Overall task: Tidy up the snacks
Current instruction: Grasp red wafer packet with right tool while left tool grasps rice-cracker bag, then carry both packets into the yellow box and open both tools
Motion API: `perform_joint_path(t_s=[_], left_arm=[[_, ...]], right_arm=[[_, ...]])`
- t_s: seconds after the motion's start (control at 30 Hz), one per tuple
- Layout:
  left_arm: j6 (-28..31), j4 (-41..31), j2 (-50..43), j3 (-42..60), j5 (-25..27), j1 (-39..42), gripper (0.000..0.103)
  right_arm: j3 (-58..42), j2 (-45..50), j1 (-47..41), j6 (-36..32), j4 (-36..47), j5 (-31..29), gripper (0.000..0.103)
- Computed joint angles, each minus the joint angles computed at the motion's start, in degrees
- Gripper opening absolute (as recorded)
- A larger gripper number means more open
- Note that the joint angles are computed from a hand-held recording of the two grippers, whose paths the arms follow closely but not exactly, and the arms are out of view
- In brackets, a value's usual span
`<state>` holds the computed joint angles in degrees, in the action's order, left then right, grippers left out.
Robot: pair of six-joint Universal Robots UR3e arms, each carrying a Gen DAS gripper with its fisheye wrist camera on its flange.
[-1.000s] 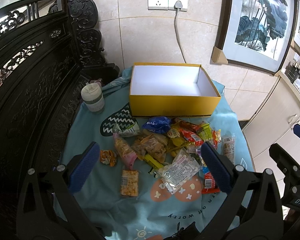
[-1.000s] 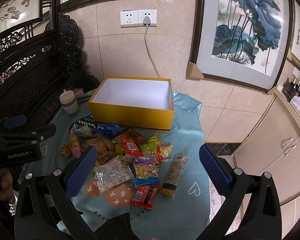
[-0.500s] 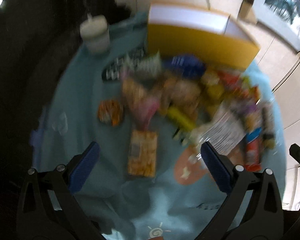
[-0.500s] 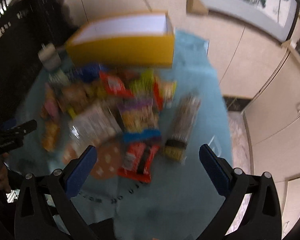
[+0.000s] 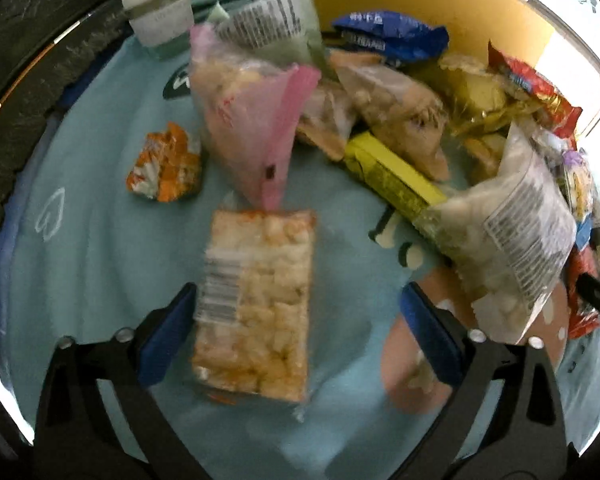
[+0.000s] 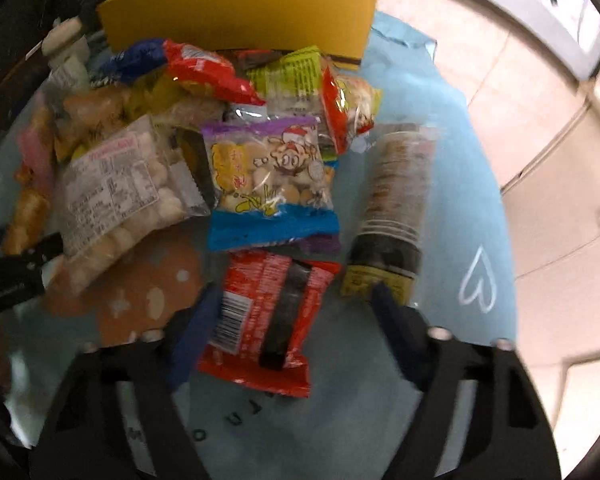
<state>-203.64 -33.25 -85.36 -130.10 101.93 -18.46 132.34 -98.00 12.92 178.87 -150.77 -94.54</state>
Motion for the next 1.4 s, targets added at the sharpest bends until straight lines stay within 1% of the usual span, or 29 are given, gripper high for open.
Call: perform_joint_path(t_s=[0.03, 0.07, 0.1, 0.13, 0.17, 0.2, 0.23, 0.27, 0.4, 0.43, 0.5, 0.53, 0.57, 0.63, 0.67, 0.73, 0.77, 0.8, 0.87, 0.9, 0.97, 1.03, 1.07, 1.13, 1.2, 1.27, 1.33, 1.37, 1.4], left_arm=[[-0.89, 1.9, 0.4, -1.18, 0.51, -0.47, 0.088], [-1.01, 3.46, 0.26, -1.98, 1.39, -1.52, 0.084], [-0.5, 5.53, 0.01, -2.71, 1.99, -2.88, 0.069], [0.14, 6.92, -0.16, -3.06, 2.61, -4.56, 0.054], [0.33, 6.82, -1.64, -1.79, 5.2, -7.45, 0.052], [0.1, 6.93, -2.38, -1.4, 6.55, -8.87, 0.051], [-0.18, 7.38, -2.16, -1.93, 6.25, -8.88, 0.05], [0.03, 8.25, -1.07, -3.31, 4.74, -7.73, 0.05], [1.17, 8.71, 2.61, -6.42, 2.61, -5.91, 0.048], [1.46, 8.81, 4.48, -7.67, 1.44, -4.86, 0.048], [2.48, 7.45, 8.66, -8.96, -0.13, -2.46, 0.048], [2.33, 5.28, 11.48, -8.74, -0.41, -2.1, 0.048], [2.66, 5.05, 13.07, -9.12, -0.86, -1.39, 0.048], [3.7, 3.97, 17.1, -9.52, -1.97, 0.32, 0.048], [4.27, 3.39, 18.86, -9.81, -2.68, 1.23, 0.048], [5.62, 1.89, 21.88, -9.34, -3.71, 2.73, 0.048], [6.71, 1.7, 22.79, -8.67, -3.93, 3.31, 0.048], [6.21, 1.52, 22.97, -8.04, -3.21, 2.26, 0.048], [7.6, 1.22, 22.88, -6.02, -3.61, 2.79, 0.048], [7.94, 0.57, 23.58, -5.18, -3.57, 2.69, 0.048], [8.13, 0.08, 22.53, -1.39, -3.38, 1.91, 0.048], [8.61, 0.48, 19.37, 3.82, -3.1, 1.53, 0.048], [8.31, 0.86, 17.64, 5.94, -3.02, 1.28, 0.048], [7.49, 0.99, 12.42, 12.24, -3.11, 1.0, 0.048], [6.55, 1.06, 6.48, 19.26, -2.28, 0.76, 0.048], [5.13, 0.54, -0.54, 28.36, -1.06, 0.15, 0.048], [4.17, -3.53, -8.21, 40.26, 0.61, -0.17, 0.048], [4.91, -2.82, -13.01, 46.26, -0.1, 0.95, 0.048], [4.97, -4.58, -17.01, 52.26, -0.95, 1.98, 0.048]], right_arm=[[-1.23, -0.19, 0.21, -1.15, 2.18, 0.07, 0.058], [-1.24, 1.26, 2.15, -1.58, 0.83, -2.87, 0.052], [-2.48, 2.22, 4.66, -0.72, 1.69, -5.36, 0.043], [-1.99, 2.12, 5.19, -1.03, 1.73, -4.54, 0.044], [-1.22, 2.79, 6.25, -0.91, -0.05, -4.68, 0.044], [-0.43, 3.06, 6.94, -1.59, -1.75, -5.07, 0.043], [0.69, 2.37, 7.1, -2.22, -2.61, -4.0, 0.043], [1.65, 0.24, 5.99, -2.56, -1.46, -1.99, 0.043], [6.26, -9.2, -3.55, -5.38, 3.16, 10.43, 0.043], [5.49, -12.36, -5.09, -6.23, 7.34, 11.71, 0.043], [6.06, -17.2, -8.28, -7.36, 10.93, 15.2, 0.043], [5.93, -19.38, -9.1, -7.41, 12.5, 16.1, 0.043], [6.53, -20.47, -9.81, -7.21, 11.44, 17.06, 0.043], [5.01, -20.97, -11.51, -8.6, 12.38, 18.34, 0.043], [3.86, -22.36, -12.38, -9.86, 15.35, 19.29, 0.043], [1.29, -22.91, -10.73, -7.9, 17.46, 18.88, 0.043], [0.37, -23.03, -9.71, -7.23, 17.21, 18.14, 0.043], [0.78, -23.73, -9.31, -6.43, 16.36, 18.41, 0.043], [-0.94, -23.24, -9.19, -5.84, 15.56, 19.29, 0.043], [-2.77, -23.0, -9.76, -6.94, 16.26, 20.0, 0.043], [-9.67, -19.23, -8.49, -5.59, 17.71, 19.31, 0.043], [-14.86, -16.76, -8.56, -5.8, 18.2, 19.6, 0.043], [-18.07, -14.35, -8.66, -4.64, 16.76, 20.61, 0.043], [-24.45, -9.36, -8.68, -4.77, 16.06, 20.25, 0.043], [-35.05, -1.95, -9.5, -5.36, 18.84, 21.19, 0.043], [-47.0, 5.74, -10.6, -7.49, 24.53, 22.87, 0.043], [-59.0, 14.81, -10.26, -6.55, 26.29, 22.32, 0.043], [-65.0, 19.79, -9.46, -5.26, 25.59, 20.72, 0.043], [-71.0, 24.88, -9.89, -4.68, 24.84, 21.77, 0.044]])
